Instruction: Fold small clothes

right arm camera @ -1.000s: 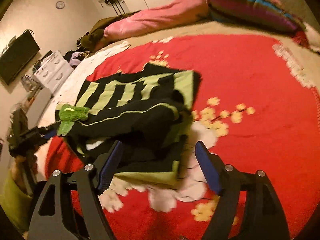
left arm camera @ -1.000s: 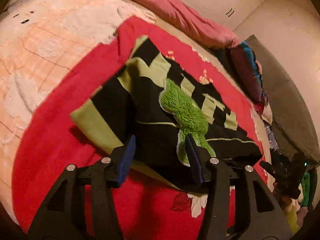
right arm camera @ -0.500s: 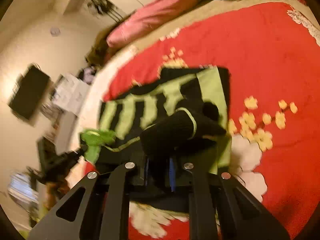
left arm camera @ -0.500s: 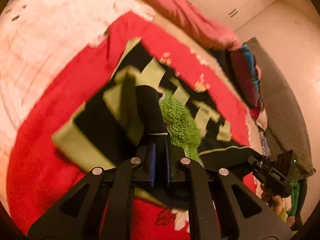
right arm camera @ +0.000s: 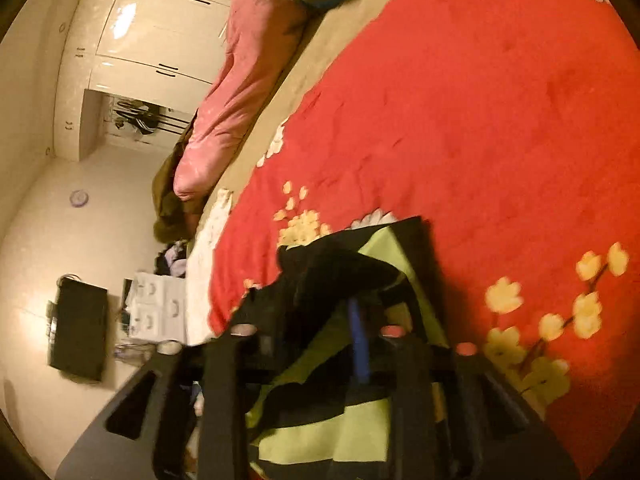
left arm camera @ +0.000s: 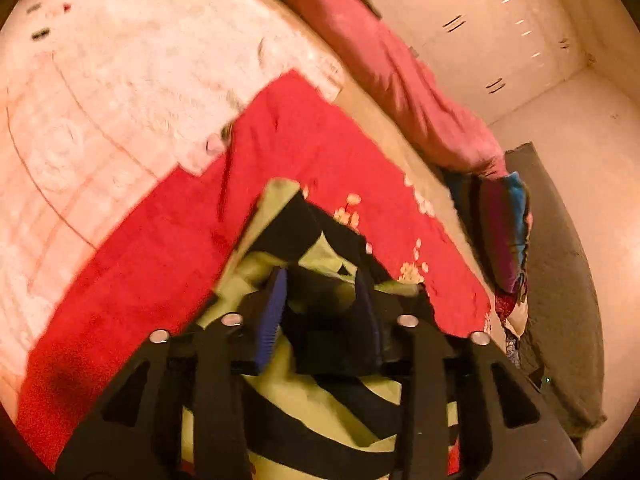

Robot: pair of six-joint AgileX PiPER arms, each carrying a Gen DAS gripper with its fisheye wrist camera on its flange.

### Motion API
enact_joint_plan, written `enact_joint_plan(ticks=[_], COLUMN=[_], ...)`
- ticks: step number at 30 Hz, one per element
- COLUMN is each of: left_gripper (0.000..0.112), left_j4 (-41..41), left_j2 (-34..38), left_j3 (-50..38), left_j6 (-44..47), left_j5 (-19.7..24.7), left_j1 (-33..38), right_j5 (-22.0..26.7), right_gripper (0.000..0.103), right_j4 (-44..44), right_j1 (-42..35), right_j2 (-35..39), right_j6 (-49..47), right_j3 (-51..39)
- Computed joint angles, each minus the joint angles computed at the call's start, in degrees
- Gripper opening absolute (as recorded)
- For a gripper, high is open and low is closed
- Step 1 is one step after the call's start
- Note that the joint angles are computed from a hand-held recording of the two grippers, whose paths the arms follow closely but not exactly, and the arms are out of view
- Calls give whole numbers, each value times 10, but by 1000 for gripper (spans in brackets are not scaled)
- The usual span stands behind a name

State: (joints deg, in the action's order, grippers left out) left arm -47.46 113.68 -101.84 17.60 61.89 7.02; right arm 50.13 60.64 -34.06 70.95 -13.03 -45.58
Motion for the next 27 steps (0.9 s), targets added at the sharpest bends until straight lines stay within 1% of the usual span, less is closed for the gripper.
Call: enact_joint_plan(ticks=[1, 3, 5, 6, 8, 9, 11, 13, 15, 16, 17, 18, 19, 20, 22, 24, 26, 27], left_gripper=[31, 31, 31, 31, 34, 36, 39, 43, 51, 52, 55, 57, 57, 58, 58, 64, 64, 64], left_j4=[-6, 13, 45, 66, 107, 135, 172, 232, 294, 319, 360, 388, 436, 460, 468, 453, 438, 412], left_j2=[-8, -25, -45, -56, -70, -84, -99, -114, -123, -124, -121, -112, -99, -87, -73, -61, -49, -36], left_j3=[12, 31, 54, 67, 81, 99, 121, 142, 156, 161, 160, 153, 143, 132, 119, 111, 95, 77], left_j6=[17, 37, 60, 74, 100, 127, 165, 186, 202, 207, 204, 199, 187, 182, 208, 247, 254, 264], left_j5=[-7, -27, -48, -59, -80, -102, -131, -166, -199, -214, -230, -237, -248, -249, -257, -268, -255, -236], left_j1=[5, 9, 7, 2, -10, -23, -43, -73, -109, -122, -143, -156, -176, -187, -199, -205, -205, -199], right_j5=[-2, -22, -16, -9, -5, -4, -12, -29, -53, -65, -73, -79, -80, -83, -99, -101, -101, -100], right_gripper=[59, 78, 78, 78, 79, 81, 85, 86, 87, 88, 88, 88, 88, 89, 90, 90, 91, 91], right_j4=[21, 6, 4, -11, -66, -92, -175, -243, -319, -357, -373, -369, -351, -355, -397, -431, -454, -450], right_j1=[-10, -27, -53, -60, -53, -44, -1, 54, 117, 149, 168, 176, 178, 188, 216, 233, 242, 239], right_j2=[-13, -39, -55, -62, -80, -86, -98, -111, -116, -110, -102, -96, -87, -78, -59, -52, -32, -26], right_j6=[-26, -31, -55, -62, -68, -73, -48, -23, 20, 53, 73, 78, 70, 78, 119, 140, 154, 151], right_j3=[17, 33, 44, 41, 32, 26, 9, 2, -1, -4, -5, -5, -5, -9, -20, -28, -37, -39])
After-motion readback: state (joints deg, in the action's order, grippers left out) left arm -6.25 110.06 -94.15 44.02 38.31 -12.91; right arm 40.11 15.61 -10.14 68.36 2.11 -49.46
